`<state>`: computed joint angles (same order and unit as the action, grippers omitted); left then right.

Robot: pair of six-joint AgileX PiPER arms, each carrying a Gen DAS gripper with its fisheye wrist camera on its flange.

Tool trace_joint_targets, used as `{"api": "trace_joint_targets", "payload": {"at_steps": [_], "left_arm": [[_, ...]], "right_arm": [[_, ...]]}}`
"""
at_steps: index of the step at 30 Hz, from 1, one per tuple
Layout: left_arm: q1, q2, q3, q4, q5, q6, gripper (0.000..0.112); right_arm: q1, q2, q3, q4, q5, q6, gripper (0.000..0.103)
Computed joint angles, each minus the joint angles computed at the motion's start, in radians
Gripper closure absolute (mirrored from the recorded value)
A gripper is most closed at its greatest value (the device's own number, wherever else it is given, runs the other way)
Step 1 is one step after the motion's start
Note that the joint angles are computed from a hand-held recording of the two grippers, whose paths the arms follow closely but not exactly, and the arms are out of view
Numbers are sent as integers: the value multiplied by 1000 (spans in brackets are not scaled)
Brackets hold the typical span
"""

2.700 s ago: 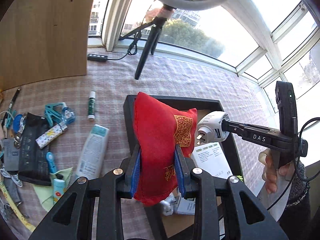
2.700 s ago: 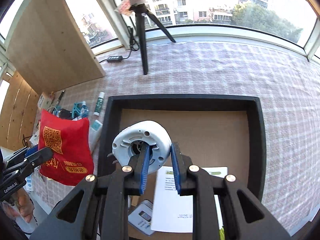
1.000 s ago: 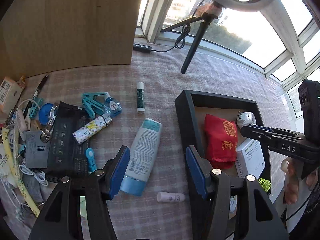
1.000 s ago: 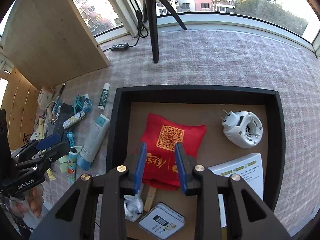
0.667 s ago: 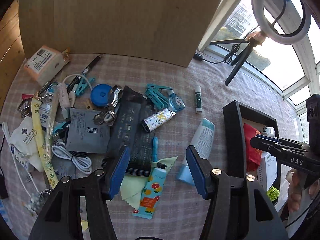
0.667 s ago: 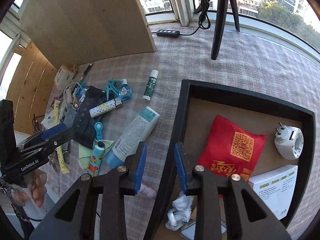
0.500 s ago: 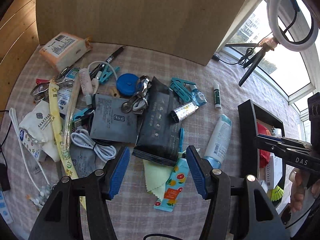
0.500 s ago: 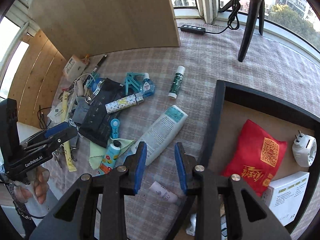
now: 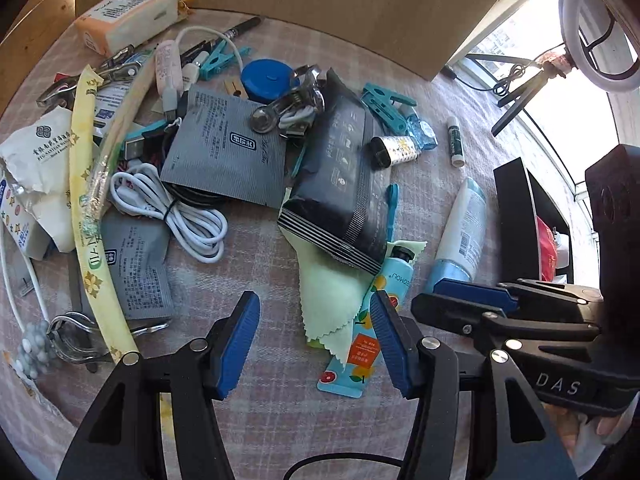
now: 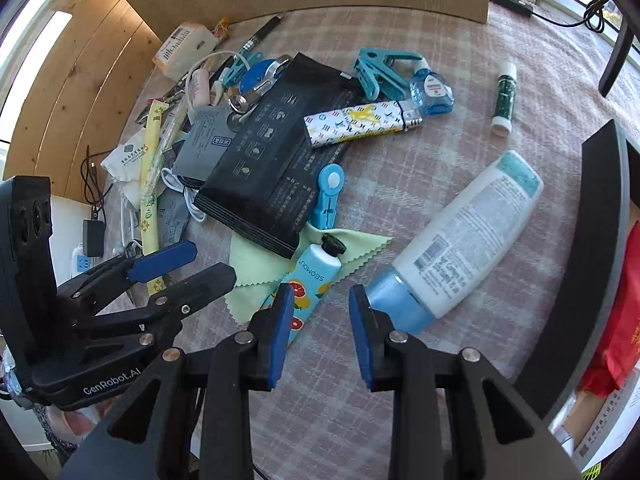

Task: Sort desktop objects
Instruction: 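Grasp the pale green cloth with the left tool while the right grasps the printed hand-cream tube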

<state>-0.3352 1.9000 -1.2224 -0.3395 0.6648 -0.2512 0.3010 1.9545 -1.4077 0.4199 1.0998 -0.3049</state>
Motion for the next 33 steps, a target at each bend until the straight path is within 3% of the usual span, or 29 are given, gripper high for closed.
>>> {"api": "trace_joint_targets", "payload": {"at_steps": [10, 18, 23, 29, 31, 33], "left_arm": [[40, 38, 24, -128, -42, 107, 83], [55, 4, 65, -73, -85, 82, 85], [87, -32, 114, -110, -103, 127, 89], [66, -48, 120, -43, -121, 67, 92], [51, -38, 102, 1, -112, 30, 85], [31, -35, 91, 44, -111, -2, 85]], "right_arm": [[33, 21, 40, 1, -74, 101, 76], [77, 15, 53, -28, -114, 166, 74], [127, 19, 60, -65, -153, 196, 68], [165, -3, 89, -117, -180, 193, 70], [153, -4, 91, -115, -167, 183, 73], [148, -9, 98, -133, -164, 182, 75]]}}
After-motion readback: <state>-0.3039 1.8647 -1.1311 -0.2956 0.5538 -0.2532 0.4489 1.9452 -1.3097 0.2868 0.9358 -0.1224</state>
